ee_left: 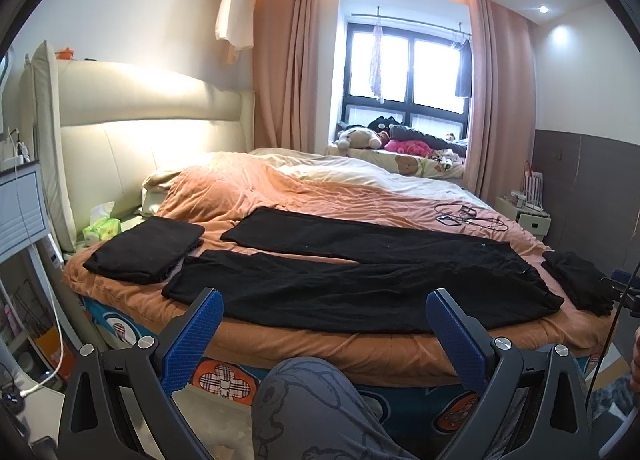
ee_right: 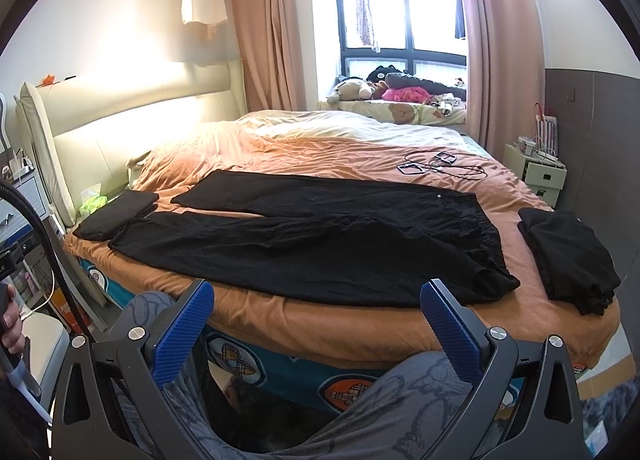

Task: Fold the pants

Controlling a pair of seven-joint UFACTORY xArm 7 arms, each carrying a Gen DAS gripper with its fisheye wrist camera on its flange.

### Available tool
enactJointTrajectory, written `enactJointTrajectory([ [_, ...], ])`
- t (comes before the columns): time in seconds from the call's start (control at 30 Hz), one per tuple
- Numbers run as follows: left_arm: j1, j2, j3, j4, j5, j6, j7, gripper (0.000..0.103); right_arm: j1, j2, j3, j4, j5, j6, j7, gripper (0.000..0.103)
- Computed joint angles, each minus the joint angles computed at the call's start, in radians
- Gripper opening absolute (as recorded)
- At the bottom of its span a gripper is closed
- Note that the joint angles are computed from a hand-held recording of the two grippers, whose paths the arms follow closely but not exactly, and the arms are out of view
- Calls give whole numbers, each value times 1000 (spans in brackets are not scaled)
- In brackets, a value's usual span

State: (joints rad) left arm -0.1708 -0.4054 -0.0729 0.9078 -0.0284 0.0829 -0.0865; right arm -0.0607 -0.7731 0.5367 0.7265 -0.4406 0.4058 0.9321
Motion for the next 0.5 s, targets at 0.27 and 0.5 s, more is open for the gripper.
enactJointTrajectory([
  [0.27, 0, 98, 12, 79, -5, -4, 13, 102, -34, 58, -19, 20, -15, -20, -4, 103],
  [0.5, 22, 203, 5, 165, 4, 38, 4, 102, -77, 137, -25, 66, -49, -18, 28, 103],
])
